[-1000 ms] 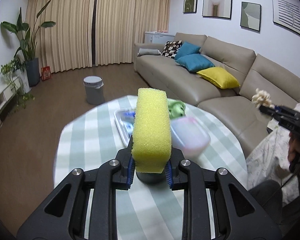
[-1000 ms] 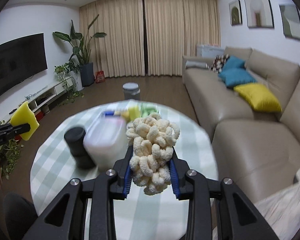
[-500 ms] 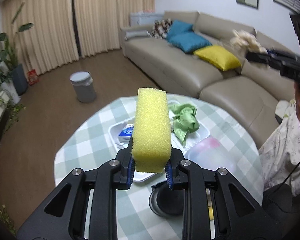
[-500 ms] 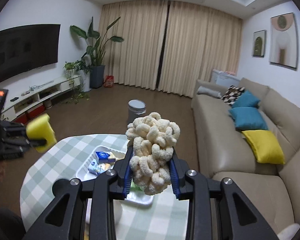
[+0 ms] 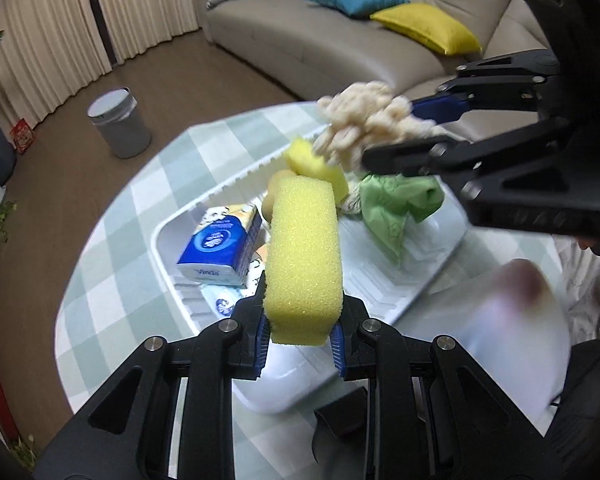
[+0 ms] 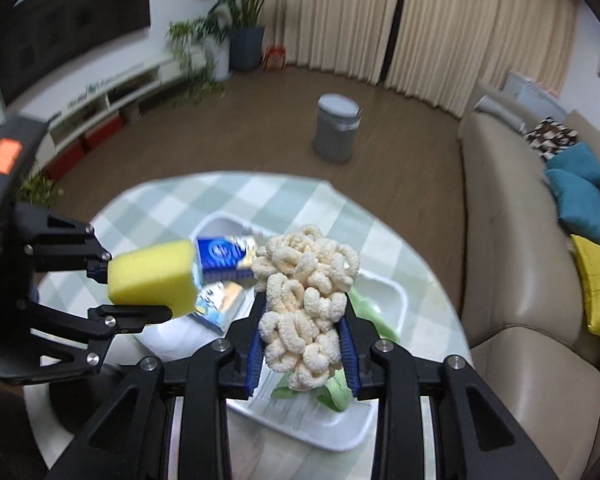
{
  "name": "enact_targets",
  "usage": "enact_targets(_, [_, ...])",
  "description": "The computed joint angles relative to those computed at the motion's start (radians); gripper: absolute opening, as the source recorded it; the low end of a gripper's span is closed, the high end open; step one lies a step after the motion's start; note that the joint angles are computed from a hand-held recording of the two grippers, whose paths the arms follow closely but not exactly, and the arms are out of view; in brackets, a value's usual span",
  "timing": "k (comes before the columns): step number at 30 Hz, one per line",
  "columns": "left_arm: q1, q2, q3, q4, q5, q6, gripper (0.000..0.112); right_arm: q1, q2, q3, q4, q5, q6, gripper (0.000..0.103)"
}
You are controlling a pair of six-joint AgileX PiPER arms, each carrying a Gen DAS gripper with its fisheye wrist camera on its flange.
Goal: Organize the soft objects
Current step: 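Carry the scrubber and yellow sponge over the tray and open both grippers, then move both open grippers from the tray back to the table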
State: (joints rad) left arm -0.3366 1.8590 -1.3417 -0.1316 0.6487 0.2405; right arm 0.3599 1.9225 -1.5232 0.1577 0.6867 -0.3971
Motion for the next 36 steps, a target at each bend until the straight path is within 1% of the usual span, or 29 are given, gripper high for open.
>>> enact_targets(2, [0.004,0.038,-0.027,-0.011,0.009,0.013,0.023,0.003,0.062,-0.035,0.001,0.013,-0.017,0.035])
enact_targets(7, [-0.003,0.096,-0.074,-0.009,0.035,0.032,0.023,0.018,0.127,-0.047,-0.005,0.018,-0.033,0.035])
enact_targets(11, [-0.005,0.127,-0.089,0.001,0.044,0.022,0.023,0.015,0.156,-0.037,-0.022,0.012,-0.035,0.035])
enact_targets(15, [-0.008,0.145,-0.107,0.023,0.042,-0.009,0.023,0.01,0.179,-0.044,-0.011,0.012,-0.045,0.037])
enact_targets(17, [-0.01,0.146,-0.109,0.028,0.036,-0.02,0.025,0.012,0.182,-0.035,-0.01,-0.001,-0.047,0.038])
enact_targets(18, [-0.01,0.143,-0.104,0.034,0.029,-0.028,0.03,0.011,0.184,-0.033,-0.003,-0.003,-0.053,0.04])
enact_targets(19, [-0.009,0.138,-0.099,0.029,0.024,-0.029,0.041,0.012,0.187,-0.036,-0.004,-0.004,-0.049,0.04])
enact_targets(21, [-0.007,0.127,-0.086,0.024,0.007,-0.024,0.053,0.009,0.184,-0.028,0.007,-0.01,-0.054,0.044])
enact_targets(22, [-0.006,0.121,-0.08,0.023,0.001,-0.023,0.057,0.007,0.179,-0.022,0.016,-0.013,-0.06,0.045])
enact_targets(24, [0.0,0.115,-0.076,0.014,-0.007,-0.013,0.06,0.003,0.171,-0.013,0.027,-0.021,-0.061,0.058])
enact_targets(25, [0.001,0.107,-0.071,0.014,-0.014,-0.014,0.064,0.001,0.162,-0.004,0.033,-0.027,-0.064,0.06])
enact_targets(28, [0.011,0.081,-0.055,-0.009,-0.035,-0.001,0.07,-0.002,0.146,0.008,0.045,-0.04,-0.067,0.066])
enact_targets(29, [0.017,0.069,-0.048,-0.021,-0.041,0.006,0.072,-0.003,0.135,0.018,0.054,-0.049,-0.071,0.072])
enact_targets(30, [0.021,0.061,-0.043,-0.028,-0.047,0.011,0.077,-0.003,0.126,0.026,0.059,-0.057,-0.074,0.076])
enact_targets(31, [0.025,0.044,-0.029,-0.028,-0.061,0.008,0.084,-0.004,0.115,0.036,0.063,-0.068,-0.077,0.078])
enact_targets(32, [0.027,0.037,-0.024,-0.026,-0.068,0.003,0.089,-0.005,0.101,0.048,0.07,-0.078,-0.085,0.08])
enact_targets(33, [0.032,0.028,-0.017,-0.031,-0.075,0.0,0.098,-0.007,0.089,0.057,0.072,-0.085,-0.086,0.083])
enact_targets(34, [0.039,0.013,-0.004,-0.048,-0.087,0.007,0.101,-0.008,0.081,0.061,0.072,-0.09,-0.084,0.085])
enact_targets(36, [0.049,-0.015,0.02,-0.067,-0.109,0.005,0.101,-0.014,0.056,0.08,0.082,-0.105,-0.09,0.094])
